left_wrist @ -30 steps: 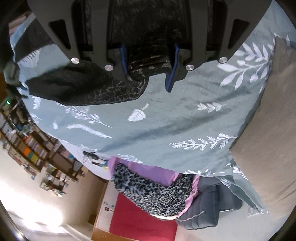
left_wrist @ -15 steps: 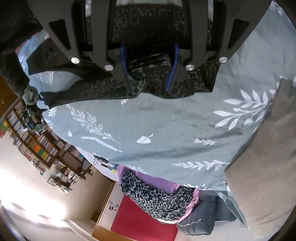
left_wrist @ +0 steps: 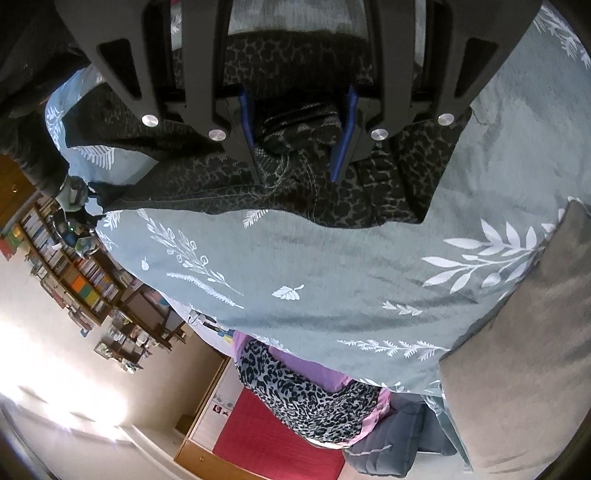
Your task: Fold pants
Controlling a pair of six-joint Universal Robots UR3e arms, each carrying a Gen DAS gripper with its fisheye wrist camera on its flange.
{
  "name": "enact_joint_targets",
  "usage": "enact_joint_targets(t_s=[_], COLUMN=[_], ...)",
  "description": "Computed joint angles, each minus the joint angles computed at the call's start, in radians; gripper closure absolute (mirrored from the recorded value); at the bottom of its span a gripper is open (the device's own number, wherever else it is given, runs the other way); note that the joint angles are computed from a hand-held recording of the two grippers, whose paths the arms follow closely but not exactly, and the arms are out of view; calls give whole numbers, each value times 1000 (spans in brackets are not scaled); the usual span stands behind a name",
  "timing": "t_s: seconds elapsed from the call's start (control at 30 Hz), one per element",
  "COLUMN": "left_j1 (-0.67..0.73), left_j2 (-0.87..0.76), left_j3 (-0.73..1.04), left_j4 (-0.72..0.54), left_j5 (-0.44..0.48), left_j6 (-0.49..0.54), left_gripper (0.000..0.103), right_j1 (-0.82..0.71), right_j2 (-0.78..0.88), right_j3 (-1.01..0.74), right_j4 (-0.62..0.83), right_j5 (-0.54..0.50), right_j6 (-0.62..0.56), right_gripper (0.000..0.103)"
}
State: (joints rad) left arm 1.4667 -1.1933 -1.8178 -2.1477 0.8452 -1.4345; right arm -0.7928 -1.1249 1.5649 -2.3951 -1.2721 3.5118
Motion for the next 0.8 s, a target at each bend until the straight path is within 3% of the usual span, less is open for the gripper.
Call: enact_joint_targets(t_s=[0.13,0.2,0.27,0.37,0.43,0.6,0.7,0.8], left_j1=[22,13,8,-14,-37,-130,-191,-214], left_j2=[8,-3,-16,-31,-44,-115,-180,-240], left_j3=[-30,-46,-44,-17,11,101,162,228], left_j4=[14,48,55,56,57,100,150,129], left_j5=[17,19,15,-13,-40,-145,-204,-240], left_j6=[15,-6,-14,-24,-41,-118,-189,-203], left_gripper=[67,67,67,67,67,67,67,67], right_j1=[85,117,128,70,-1,-123,-233,-383], right_j2=[68,85,71,-3,-84,-352,-565,-795], right_j3=[-132,-164,-149,-47,68,337,468,549], right_j4=[91,115,108,70,23,-43,36,213], right_j5=[-143,-206,-249,-191,-91,28,107,210], right_j6=[-71,-101,-116,-137,-161,-254,-335,-443], right_gripper=[25,34,57,89,98,99,99,99])
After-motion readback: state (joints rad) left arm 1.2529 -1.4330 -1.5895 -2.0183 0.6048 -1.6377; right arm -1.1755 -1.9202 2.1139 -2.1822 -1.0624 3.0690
